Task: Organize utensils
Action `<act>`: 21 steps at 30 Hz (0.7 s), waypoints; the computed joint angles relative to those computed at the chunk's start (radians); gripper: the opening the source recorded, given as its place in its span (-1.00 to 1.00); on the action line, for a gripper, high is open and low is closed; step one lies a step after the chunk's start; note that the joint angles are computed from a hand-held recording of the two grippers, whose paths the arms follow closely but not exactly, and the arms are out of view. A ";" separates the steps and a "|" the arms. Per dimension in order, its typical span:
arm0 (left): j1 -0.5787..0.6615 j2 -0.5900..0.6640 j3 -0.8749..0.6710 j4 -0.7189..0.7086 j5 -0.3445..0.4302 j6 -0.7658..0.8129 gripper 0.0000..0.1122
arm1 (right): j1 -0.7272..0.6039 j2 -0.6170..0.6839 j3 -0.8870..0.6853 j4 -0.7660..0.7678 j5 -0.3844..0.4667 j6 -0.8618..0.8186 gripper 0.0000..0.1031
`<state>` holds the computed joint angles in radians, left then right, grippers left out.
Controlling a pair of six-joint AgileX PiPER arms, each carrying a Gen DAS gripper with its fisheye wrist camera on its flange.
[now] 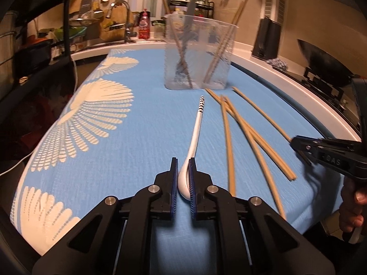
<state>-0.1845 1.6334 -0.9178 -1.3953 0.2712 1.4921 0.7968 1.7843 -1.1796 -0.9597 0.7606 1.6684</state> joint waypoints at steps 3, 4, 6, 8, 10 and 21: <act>-0.010 0.014 -0.011 -0.075 -0.072 0.054 -0.83 | 0.005 -0.002 0.007 -0.012 0.023 0.037 -0.88; -0.014 0.021 -0.018 -0.085 -0.093 0.057 -0.83 | 0.009 -0.002 0.011 -0.019 0.032 0.053 -0.88; -0.019 0.043 -0.038 -0.031 -0.112 -0.004 -0.82 | 0.012 -0.002 0.016 -0.027 0.036 0.071 -0.88; -0.026 0.045 -0.036 -0.082 -0.129 0.048 -0.82 | 0.016 0.002 0.010 -0.029 0.046 0.072 -0.87; -0.031 0.040 -0.027 -0.121 -0.133 0.097 -0.81 | 0.016 0.003 0.010 -0.030 0.045 0.073 -0.86; -0.028 0.029 -0.004 -0.131 -0.119 0.116 -0.69 | 0.046 -0.020 0.061 -0.077 0.059 0.148 -0.84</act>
<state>-0.2129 1.6624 -0.9214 -1.5263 0.1524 1.6085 0.8426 1.7646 -1.1183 -1.0366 0.8201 1.8164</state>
